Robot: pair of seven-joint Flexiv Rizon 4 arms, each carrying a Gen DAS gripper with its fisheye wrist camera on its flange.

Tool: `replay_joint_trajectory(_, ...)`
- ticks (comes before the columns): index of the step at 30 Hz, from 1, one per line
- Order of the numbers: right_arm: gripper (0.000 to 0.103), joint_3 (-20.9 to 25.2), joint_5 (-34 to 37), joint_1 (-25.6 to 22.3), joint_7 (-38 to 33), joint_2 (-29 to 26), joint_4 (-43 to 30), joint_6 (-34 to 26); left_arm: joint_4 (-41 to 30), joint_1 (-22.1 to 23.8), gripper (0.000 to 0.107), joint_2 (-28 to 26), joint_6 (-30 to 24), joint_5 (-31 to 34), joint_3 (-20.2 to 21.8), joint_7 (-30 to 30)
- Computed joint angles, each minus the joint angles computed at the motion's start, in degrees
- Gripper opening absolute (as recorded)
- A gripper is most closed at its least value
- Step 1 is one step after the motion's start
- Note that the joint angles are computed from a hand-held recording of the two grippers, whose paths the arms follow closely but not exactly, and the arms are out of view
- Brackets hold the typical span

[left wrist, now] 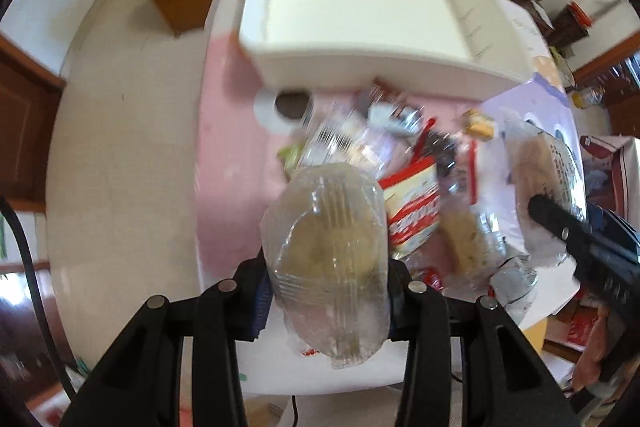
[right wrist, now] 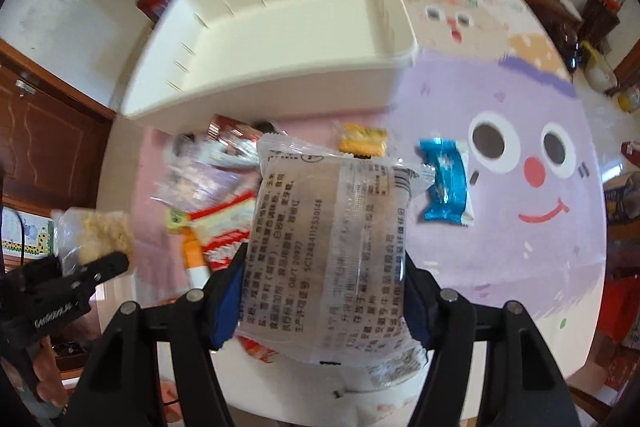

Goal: Organize snacks
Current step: 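Carry both bags into the white tray and open both tools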

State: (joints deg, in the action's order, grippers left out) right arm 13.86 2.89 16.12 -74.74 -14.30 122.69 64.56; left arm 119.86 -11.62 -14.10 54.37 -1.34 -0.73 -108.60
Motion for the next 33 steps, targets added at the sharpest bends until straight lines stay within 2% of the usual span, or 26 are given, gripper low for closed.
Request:
replay_joint_trajectory(4,0.067,0.13,-1.91,1.11,0.93,4.43,3.13,5.03,-5.21,-0.75,0.040,0.81,-2.46,3.89,0.21,-0.18)
replay_joint_trajectory(7,0.067,-1.00,-6.23,1.97,3.10,7.42,5.16,8.93,-9.67,-1.03,0.040,0.10,-3.07,6.78,0.62,-0.73)
replay_joint_trajectory(13,0.067,-1.32,-6.65,1.65,3.23,9.46,3.87,13.33,-18.00,-1.08,0.040,-1.32,-4.85,11.13,1.69,-2.43)
replay_joint_trajectory(19,0.067,-2.35,-8.08,1.29,3.51,6.59,-2.28,14.62,-26.74,-1.43,0.040,-5.29,-8.09,14.82,2.63,-3.99)
replay_joint_trajectory(23,0.067,-2.86,-8.78,1.29,3.78,2.96,-8.21,13.35,-32.55,-1.72,0.040,-9.22,-11.23,15.76,3.46,-4.40)
replay_joint_trajectory(33,0.067,-4.90,-13.25,2.74,7.20,-7.37,-19.82,8.61,-41.06,-1.59,0.041,-18.66,-13.69,14.98,4.88,-3.03)
